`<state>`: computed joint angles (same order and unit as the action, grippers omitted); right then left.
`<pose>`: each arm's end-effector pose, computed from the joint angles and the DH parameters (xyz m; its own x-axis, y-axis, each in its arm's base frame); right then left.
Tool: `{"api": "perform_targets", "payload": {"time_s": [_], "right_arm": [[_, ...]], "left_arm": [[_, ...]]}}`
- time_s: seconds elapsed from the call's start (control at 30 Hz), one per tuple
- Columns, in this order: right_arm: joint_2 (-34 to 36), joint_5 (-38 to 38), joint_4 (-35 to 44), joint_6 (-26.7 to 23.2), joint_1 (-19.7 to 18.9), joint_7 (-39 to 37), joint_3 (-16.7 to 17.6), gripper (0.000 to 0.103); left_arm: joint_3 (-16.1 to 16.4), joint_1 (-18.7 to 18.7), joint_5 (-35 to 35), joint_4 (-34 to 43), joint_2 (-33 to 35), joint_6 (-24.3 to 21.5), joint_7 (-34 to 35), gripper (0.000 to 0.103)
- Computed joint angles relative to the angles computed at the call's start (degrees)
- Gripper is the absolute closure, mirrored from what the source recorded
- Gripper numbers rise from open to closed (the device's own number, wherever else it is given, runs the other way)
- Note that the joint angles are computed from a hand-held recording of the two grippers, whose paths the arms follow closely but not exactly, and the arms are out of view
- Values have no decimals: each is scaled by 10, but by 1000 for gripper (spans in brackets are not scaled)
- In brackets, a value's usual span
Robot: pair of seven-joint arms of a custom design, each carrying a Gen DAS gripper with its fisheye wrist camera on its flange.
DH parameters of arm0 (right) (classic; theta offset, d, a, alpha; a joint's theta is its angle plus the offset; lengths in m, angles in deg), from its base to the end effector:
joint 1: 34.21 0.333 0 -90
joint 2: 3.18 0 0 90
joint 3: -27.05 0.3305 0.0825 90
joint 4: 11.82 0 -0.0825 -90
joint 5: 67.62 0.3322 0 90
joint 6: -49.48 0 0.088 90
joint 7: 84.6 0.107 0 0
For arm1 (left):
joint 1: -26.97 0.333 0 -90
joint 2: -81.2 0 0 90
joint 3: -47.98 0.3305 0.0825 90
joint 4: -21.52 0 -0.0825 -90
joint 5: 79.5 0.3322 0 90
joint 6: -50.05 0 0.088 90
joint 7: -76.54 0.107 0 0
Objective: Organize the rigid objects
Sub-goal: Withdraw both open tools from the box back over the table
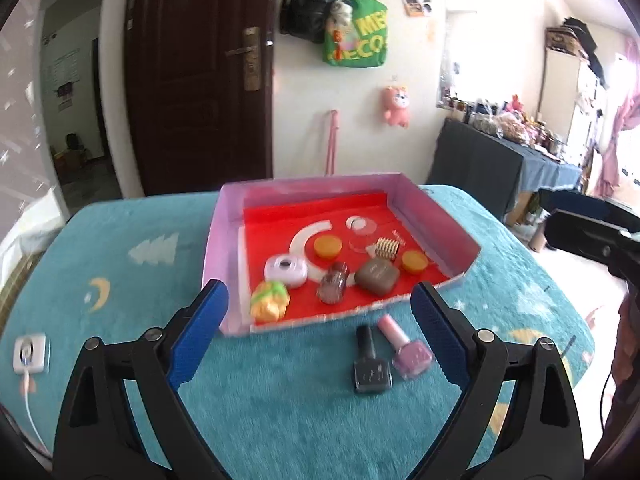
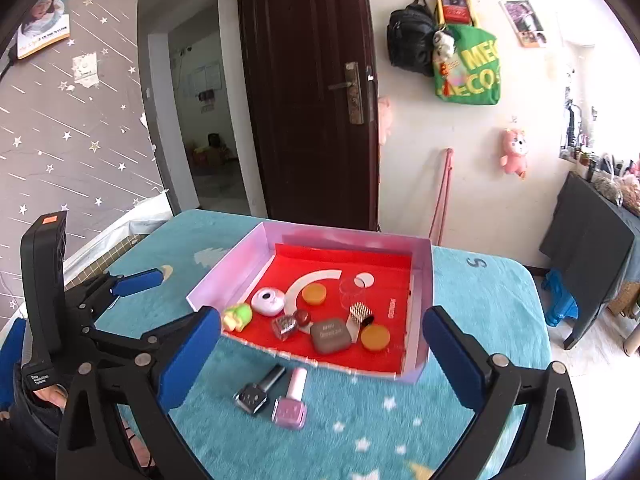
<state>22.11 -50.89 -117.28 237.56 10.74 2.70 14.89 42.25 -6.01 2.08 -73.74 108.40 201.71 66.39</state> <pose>0.5534 0.3508 0.4631 0.4139 -0.9056 -0.0931 -0.5179 -0.1502 -0.8421 0.5100 -0.4284 0.4134 -0.0744 -0.9963 0.0424 -0.5521 0.0058 -0.8338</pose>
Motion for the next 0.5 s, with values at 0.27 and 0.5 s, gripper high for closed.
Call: {"api": "perform_targets", "payload": {"time_s": [0.27, 0.5], "right_arm": [[13, 115, -110, 115, 119, -13, -83, 0], [75, 193, -119, 186, 130, -56, -63, 0]], "left_arm": [[-9, -28, 93, -47, 7, -54, -135, 9], [-18, -27, 112, -47, 35, -67, -161, 9]]}}
